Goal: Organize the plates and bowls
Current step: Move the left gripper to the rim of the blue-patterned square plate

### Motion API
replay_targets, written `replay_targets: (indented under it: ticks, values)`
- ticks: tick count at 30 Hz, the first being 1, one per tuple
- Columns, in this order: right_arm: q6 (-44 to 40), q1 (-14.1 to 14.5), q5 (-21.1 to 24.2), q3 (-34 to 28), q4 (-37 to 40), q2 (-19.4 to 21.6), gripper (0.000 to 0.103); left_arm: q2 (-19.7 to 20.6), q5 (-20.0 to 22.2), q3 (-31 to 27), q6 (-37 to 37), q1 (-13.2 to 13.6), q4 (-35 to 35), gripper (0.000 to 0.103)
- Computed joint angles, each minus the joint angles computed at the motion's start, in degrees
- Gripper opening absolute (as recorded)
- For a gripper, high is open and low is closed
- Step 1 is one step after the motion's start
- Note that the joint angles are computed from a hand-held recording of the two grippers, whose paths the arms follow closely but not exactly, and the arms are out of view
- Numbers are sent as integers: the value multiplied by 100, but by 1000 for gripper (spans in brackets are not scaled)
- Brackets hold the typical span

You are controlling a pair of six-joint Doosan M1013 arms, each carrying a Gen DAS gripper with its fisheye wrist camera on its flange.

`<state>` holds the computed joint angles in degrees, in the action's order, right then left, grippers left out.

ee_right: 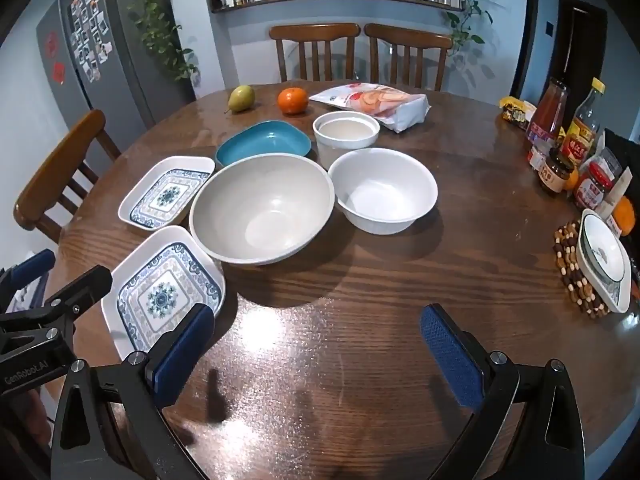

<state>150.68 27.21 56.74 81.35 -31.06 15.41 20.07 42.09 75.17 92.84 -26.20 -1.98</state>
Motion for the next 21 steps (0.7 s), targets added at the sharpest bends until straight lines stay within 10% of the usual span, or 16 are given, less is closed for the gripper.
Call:
replay_targets:
  ticks: [21]
  values:
    - [-291, -48, -145, -52, 302, 44, 103, 50, 93, -59, -204, 10, 222, 102]
